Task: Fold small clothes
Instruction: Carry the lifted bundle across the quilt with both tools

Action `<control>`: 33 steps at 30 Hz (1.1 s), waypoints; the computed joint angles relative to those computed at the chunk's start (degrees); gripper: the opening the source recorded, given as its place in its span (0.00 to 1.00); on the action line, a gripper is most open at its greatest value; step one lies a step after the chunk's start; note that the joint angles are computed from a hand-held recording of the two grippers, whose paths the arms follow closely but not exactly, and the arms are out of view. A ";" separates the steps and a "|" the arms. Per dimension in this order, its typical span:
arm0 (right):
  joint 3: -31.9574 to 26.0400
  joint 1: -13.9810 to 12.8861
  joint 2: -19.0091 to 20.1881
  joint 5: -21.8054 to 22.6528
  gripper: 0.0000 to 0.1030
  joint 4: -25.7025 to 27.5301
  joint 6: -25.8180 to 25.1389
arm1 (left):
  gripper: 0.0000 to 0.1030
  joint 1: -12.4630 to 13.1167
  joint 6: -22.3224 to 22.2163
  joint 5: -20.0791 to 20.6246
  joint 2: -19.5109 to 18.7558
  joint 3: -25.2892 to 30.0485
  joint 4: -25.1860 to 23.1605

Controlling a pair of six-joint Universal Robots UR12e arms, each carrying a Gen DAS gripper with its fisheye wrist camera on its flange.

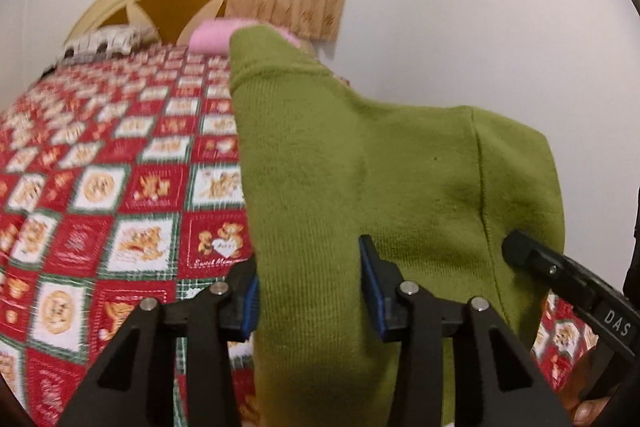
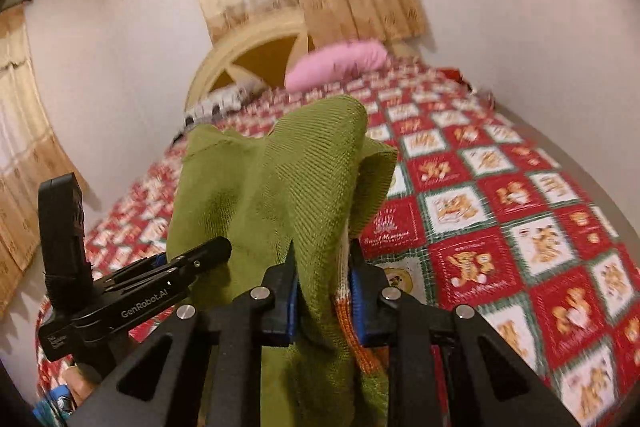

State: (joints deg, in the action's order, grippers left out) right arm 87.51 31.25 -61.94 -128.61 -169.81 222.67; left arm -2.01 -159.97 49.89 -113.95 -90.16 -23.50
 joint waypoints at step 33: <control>15.30 10.55 -14.73 -22.41 0.19 31.51 38.55 | 0.23 -8.23 11.98 0.07 9.15 -11.53 -5.16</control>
